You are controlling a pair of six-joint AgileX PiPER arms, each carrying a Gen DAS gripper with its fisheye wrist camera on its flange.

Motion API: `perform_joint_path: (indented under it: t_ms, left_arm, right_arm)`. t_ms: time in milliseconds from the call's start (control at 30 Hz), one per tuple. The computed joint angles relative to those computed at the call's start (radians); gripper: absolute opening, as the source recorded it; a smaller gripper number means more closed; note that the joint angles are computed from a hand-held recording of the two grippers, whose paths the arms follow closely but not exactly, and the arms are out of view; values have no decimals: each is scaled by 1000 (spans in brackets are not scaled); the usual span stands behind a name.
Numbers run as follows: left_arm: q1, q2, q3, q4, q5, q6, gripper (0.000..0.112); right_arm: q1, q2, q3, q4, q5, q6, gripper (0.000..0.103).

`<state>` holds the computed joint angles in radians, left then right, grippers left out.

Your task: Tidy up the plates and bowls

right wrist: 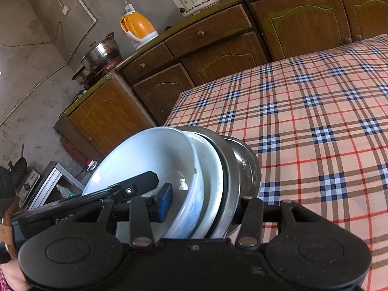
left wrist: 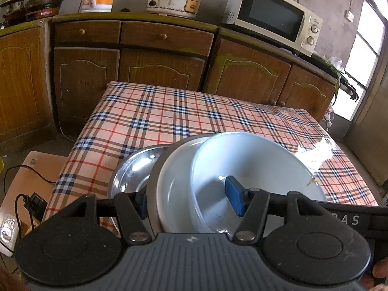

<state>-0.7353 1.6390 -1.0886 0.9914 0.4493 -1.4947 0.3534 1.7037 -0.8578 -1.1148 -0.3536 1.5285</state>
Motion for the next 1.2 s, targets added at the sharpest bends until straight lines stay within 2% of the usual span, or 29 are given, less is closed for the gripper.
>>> perform_joint_path:
  t_ms: [200,700,1200]
  left_arm:
    - [44,25,0,17,-50,-7,61]
    - [153,119,-31,-7,-151,26,61]
    - [200,177,-34,-28,-210,64,61]
  right_arm:
    - [6,60,-58,2,7,-1,55]
    - [5,249,-252,-164,9,152,55]
    - [6,341,-318,-199,4,203,55]
